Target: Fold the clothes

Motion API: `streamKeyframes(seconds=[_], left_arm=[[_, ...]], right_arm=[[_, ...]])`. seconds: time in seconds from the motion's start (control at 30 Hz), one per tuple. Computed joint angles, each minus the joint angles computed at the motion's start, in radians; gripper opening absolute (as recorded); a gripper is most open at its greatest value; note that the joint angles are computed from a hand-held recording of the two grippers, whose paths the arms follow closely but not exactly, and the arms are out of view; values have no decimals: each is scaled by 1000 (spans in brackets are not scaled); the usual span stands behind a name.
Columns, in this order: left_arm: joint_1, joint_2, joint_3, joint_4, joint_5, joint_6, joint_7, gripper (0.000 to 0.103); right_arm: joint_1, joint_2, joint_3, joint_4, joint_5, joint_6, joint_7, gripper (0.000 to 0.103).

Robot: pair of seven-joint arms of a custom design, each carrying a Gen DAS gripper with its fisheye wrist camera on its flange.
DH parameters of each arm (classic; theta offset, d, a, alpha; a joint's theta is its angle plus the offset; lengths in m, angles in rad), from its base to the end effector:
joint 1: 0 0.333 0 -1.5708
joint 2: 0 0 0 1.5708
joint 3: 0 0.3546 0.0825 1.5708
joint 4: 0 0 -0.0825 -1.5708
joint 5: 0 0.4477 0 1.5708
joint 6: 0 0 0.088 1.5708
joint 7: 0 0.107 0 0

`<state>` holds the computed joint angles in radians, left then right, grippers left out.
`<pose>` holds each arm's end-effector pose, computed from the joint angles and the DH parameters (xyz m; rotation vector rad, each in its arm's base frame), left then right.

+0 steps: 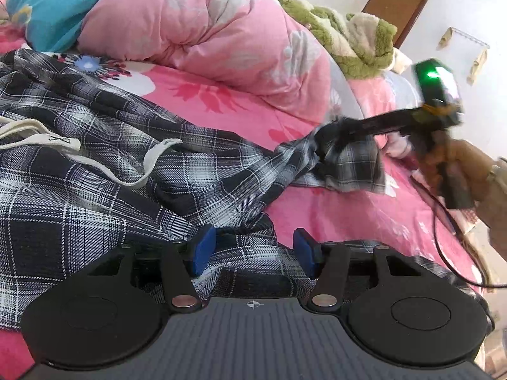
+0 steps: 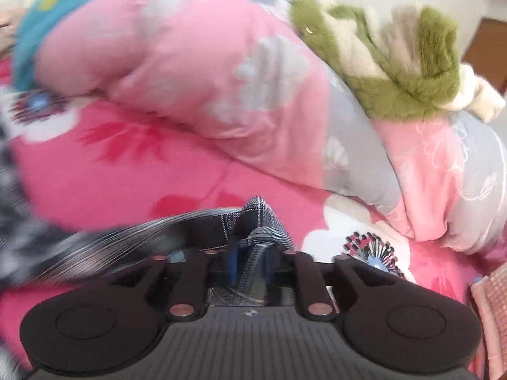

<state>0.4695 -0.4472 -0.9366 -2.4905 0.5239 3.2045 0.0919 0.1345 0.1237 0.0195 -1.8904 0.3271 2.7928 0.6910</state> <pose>0.4344 -0.3042 0.4723 -2.0042 1.4305 -1.2568 0.6962 0.0925 0.5406 -2.3032 0.9745 -0.8044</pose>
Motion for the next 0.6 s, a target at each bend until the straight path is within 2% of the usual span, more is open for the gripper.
streamKeyframes(seconds=[0.03, 0.1, 0.13, 0.2, 0.27, 0.37, 0.43, 0.5, 0.6], left_arm=[[0, -1, -1, 0, 1, 0, 0, 54], [3, -4, -3, -2, 3, 2, 0, 54], [4, -5, -4, -3, 2, 3, 0, 54], [10, -9, -11, -2, 0, 2, -2, 54], [21, -16, -24, -1, 0, -2, -6, 54], [51, -37, -60, 6, 5, -18, -19, 55], [75, -56, -88, 13, 18, -32, -31, 55], [96, -73, -109, 17, 32, -40, -44, 55], [101, -83, -124, 30, 49, -80, -55, 55]], right_arm=[[13, 31, -22, 42, -65, -46, 97, 58], [28, 78, -53, 108, -148, -128, 252, 69], [19, 82, -59, 123, -150, -173, 295, 69], [-29, 52, -53, 109, -72, -242, 297, 70], [-97, -23, -51, 52, 93, -275, 225, 70], [-192, -168, -121, -60, 330, -331, 126, 85], [-242, -249, -184, -123, 394, -360, 146, 96], [-298, -300, -245, -173, 419, -387, 181, 96], [-373, -317, -293, -224, 384, -380, 259, 96]])
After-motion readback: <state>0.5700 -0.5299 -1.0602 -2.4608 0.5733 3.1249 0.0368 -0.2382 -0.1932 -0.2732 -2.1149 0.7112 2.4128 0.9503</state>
